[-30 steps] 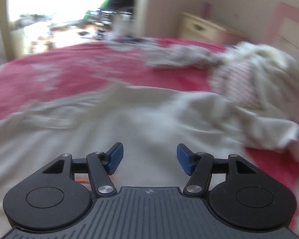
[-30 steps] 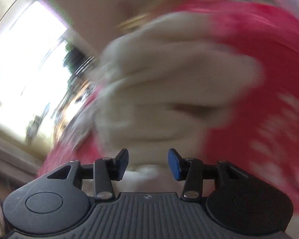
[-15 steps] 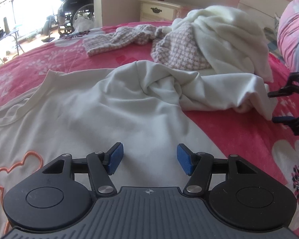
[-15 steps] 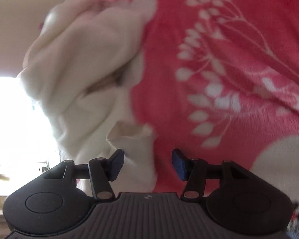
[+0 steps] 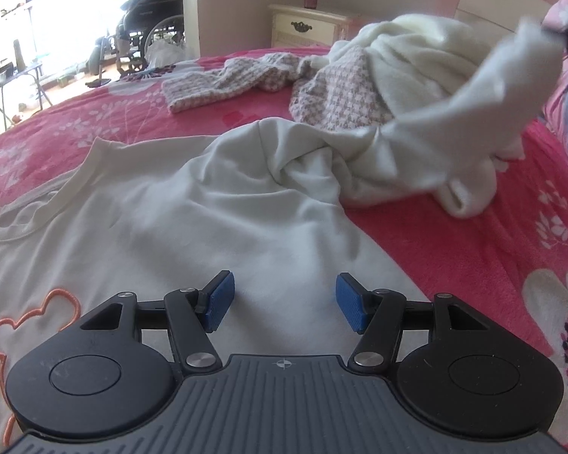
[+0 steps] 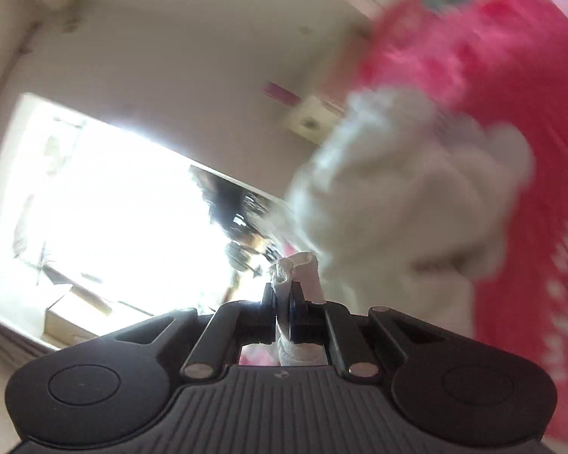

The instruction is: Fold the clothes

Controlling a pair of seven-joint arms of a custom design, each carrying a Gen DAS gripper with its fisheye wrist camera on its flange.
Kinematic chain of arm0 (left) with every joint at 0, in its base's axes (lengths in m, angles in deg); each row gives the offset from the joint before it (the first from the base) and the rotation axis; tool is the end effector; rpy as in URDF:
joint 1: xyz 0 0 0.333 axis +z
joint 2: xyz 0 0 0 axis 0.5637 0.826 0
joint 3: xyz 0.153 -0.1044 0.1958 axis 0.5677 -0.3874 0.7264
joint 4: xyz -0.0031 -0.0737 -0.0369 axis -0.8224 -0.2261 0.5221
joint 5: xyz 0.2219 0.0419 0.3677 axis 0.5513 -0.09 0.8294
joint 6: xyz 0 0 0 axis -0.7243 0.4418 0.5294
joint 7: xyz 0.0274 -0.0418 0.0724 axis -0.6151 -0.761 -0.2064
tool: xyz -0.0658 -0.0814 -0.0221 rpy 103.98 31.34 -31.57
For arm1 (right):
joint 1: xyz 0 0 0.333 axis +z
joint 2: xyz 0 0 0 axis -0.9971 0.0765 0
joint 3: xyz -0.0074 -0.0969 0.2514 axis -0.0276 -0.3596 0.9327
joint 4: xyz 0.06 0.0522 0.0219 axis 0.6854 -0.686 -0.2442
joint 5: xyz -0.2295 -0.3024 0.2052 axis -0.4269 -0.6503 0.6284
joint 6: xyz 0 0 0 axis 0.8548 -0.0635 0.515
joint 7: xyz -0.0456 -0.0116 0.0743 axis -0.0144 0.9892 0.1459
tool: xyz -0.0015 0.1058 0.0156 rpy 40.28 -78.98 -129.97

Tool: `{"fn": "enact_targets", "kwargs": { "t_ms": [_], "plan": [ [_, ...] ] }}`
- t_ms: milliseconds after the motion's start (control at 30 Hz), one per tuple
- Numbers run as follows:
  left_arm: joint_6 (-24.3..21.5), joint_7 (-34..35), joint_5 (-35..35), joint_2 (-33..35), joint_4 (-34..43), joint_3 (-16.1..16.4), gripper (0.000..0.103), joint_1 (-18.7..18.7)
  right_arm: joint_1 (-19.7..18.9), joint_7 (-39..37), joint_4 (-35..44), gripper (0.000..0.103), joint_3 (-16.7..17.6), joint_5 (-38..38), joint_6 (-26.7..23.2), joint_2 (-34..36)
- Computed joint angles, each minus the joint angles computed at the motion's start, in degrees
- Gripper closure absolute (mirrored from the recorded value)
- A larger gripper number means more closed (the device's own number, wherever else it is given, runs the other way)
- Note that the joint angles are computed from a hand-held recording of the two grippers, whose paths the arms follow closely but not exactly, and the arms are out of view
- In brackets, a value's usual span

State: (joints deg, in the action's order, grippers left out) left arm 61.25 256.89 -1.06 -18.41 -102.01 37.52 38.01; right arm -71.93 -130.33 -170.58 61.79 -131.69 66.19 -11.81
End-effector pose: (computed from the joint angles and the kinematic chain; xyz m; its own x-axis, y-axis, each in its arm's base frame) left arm 0.7249 -0.1072 0.4214 -0.9078 -0.4185 0.0274 -0.3198 0.6485 -0.6907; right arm 0.4215 0.2377 0.5297 -0.4134 -0.2421 -0.8778 0.3891 0.8246 -0.4107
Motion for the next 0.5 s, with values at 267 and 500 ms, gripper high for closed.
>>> {"fn": "enact_targets", "kwargs": {
  "t_ms": [267,500],
  "plan": [
    [1.33,-0.25,1.54,0.27,-0.25,0.1,0.043,-0.93,-3.58,-12.88,6.06,0.096,-0.57,-9.73,-2.27,1.72],
    [2.09,-1.32,2.56,0.92,0.3,-0.06,0.043,-1.44,-6.65,-15.19,10.77,0.096,-2.49,-12.82,-2.4,5.0]
  ]
}}
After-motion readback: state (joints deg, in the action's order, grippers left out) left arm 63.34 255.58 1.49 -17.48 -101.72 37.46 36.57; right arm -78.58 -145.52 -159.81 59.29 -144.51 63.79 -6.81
